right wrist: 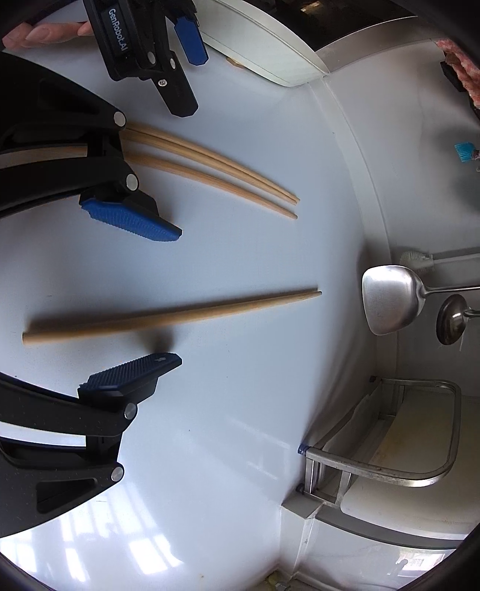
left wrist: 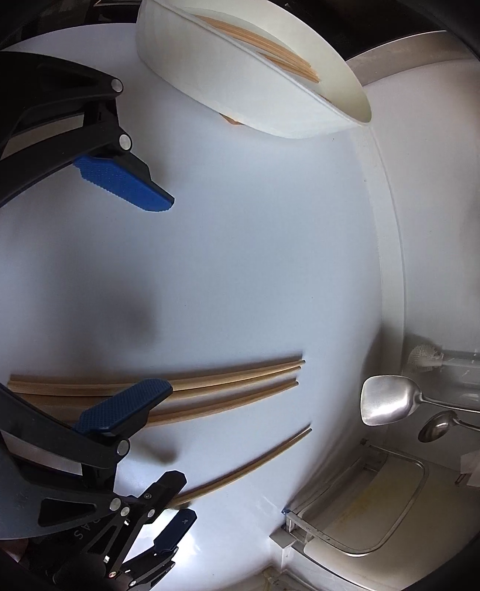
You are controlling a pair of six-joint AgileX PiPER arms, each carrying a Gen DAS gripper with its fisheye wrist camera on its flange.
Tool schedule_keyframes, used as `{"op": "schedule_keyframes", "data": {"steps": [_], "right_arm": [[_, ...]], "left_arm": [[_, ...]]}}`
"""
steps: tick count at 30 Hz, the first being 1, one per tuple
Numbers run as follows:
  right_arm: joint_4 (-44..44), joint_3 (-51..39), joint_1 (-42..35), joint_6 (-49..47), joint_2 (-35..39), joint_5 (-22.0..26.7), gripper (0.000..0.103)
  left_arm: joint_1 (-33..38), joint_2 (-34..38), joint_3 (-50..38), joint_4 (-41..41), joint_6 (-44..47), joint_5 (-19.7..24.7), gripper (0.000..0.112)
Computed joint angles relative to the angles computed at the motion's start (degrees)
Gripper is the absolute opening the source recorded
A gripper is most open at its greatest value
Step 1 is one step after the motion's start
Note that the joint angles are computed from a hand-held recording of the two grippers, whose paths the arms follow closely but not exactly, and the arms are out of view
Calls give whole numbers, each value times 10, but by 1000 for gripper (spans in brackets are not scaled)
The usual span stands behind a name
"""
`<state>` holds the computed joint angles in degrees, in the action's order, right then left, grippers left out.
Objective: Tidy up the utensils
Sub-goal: 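Spread the chopsticks apart with the open left and right tools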
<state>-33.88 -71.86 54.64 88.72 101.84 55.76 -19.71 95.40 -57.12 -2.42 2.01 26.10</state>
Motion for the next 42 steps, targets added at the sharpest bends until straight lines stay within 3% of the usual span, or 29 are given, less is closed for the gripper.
{"op": "schedule_keyframes", "data": {"steps": [20, 33, 38, 42], "right_arm": [[-1, 24, -4, 16, -21, -6, 60], [5, -21, -3, -32, 12, 34, 60], [4, -27, 2, -49, 16, 35, 48], [11, -36, -2, -66, 18, 34, 30]], "left_arm": [[-39, 35, -20, 65, -72, 8, 92], [-27, 42, -26, 57, -70, 0, 93], [-33, 29, -13, 60, -69, -12, 75], [-43, 25, -15, 54, -59, -5, 56]]}}
